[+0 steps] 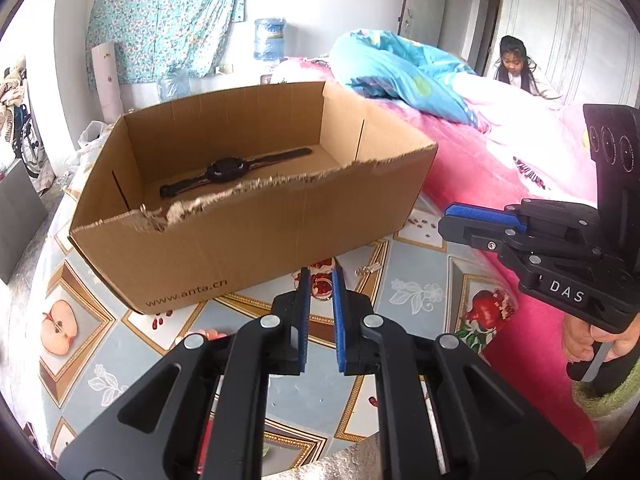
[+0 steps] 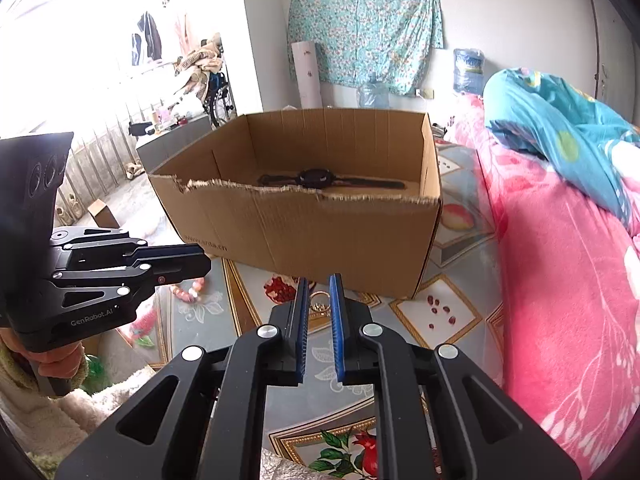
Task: Organize jewelry
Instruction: 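Lift and carry the hoop earrings in the right gripper over the box, then open the right gripper to drop the hoops into the box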
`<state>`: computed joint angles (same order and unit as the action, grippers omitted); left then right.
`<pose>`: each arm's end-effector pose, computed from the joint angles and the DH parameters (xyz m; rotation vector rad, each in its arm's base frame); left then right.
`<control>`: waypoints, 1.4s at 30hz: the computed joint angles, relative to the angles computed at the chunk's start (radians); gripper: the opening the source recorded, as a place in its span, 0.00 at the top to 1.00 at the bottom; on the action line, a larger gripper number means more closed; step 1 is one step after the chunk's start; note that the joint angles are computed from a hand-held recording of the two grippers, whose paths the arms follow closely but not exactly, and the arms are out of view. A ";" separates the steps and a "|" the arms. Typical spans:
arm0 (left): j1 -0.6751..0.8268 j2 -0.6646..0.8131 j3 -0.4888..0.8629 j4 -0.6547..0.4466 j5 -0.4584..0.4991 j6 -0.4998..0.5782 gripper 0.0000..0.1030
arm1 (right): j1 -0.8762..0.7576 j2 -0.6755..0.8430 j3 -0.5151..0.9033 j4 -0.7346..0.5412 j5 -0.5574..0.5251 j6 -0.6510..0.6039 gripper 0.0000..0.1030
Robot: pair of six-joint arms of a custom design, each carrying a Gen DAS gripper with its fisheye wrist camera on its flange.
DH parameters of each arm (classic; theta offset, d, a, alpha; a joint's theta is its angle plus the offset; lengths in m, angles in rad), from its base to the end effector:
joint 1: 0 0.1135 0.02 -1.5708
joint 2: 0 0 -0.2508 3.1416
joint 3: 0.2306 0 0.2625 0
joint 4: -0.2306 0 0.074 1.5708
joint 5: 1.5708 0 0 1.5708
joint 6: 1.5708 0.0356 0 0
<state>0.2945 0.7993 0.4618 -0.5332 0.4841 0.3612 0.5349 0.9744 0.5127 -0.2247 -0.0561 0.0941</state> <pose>0.1714 0.0347 0.1846 0.2864 2.3121 -0.2696 0.1877 0.1136 0.1915 -0.5295 2.2247 0.3959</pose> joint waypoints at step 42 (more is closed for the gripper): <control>-0.127 1.126 1.045 -0.320 -0.054 -0.145 0.86 | -0.124 1.112 1.247 -0.603 -0.132 -0.204 0.89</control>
